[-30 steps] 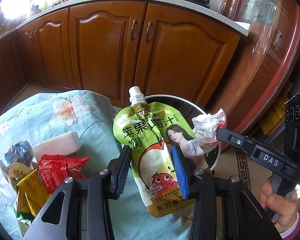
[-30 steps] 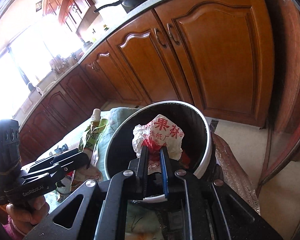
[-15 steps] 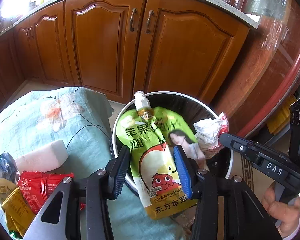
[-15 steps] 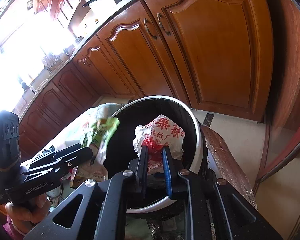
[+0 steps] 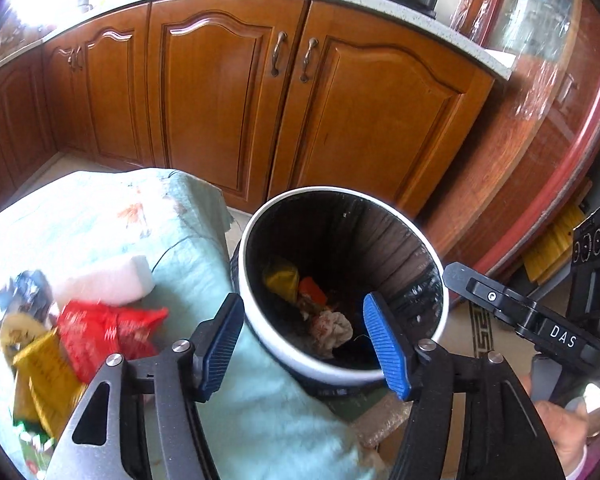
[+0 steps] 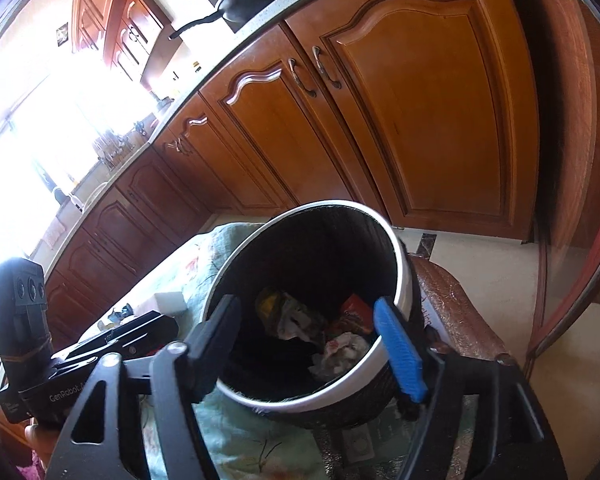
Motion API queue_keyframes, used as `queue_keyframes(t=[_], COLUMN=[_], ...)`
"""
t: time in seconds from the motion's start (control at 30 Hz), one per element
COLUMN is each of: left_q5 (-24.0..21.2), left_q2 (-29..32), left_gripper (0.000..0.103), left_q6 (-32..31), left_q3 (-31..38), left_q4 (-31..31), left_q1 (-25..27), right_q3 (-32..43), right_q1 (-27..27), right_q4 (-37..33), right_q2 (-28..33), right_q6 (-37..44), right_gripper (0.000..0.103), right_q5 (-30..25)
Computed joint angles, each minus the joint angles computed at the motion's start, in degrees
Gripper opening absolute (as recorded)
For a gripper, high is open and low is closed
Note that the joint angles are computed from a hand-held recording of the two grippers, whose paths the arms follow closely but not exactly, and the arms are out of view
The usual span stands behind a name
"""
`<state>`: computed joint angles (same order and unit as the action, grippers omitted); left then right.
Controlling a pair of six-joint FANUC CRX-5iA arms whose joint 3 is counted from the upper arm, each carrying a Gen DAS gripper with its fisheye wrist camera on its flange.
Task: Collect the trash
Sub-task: 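Move the right gripper back to the white foam net sleeve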
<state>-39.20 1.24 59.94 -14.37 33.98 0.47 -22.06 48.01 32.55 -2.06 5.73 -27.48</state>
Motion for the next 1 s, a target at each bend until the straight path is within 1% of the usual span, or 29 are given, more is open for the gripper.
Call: queue_keyframes(t=[0.13, 0.23, 0.47, 0.6, 0.8, 1.0], left_q5=[0.7, 1.0, -1.5, -3.4, -7.8, -12.8], left_q2=[-4.8, -8.8, -18.7, -22.9, -28.4, -31.4], left_gripper=[0.066, 0.068, 0.069, 0.069, 0.069, 0.07], left_q6=[-3.2, -4.6, -7.0, -8.1, -9.4, -10.1], left_q3=[-5.9, -10.2, -18.2, -21.5, -24.6, -26.0], left_q4=[3.5, 5.2, 8.0, 9.5, 9.7, 9.2], left_q1=[1.8, 3.4, 9.7, 13.7, 20.9, 28.4], right_q3=[-2.6, -3.9, -5.0, -4.5, -2.8, -0.4], right_q1=[1.8, 3.6, 7.6, 9.4, 12.1, 14.0], right_q4=[5.5, 9.1, 14.6, 14.5, 13.2, 10.6], right_q2=[-1.4, -2.0, -2.2, -1.5, 0.4, 2.4], right_q6=[-6.5, -10.9, -17.1, -17.7, -17.2, -14.5], right_gripper=[0.085, 0.088, 0.09, 0.09, 0.09, 0.09], right_q5=[0.9, 0.6, 0.5, 1.1, 1.7, 2.0])
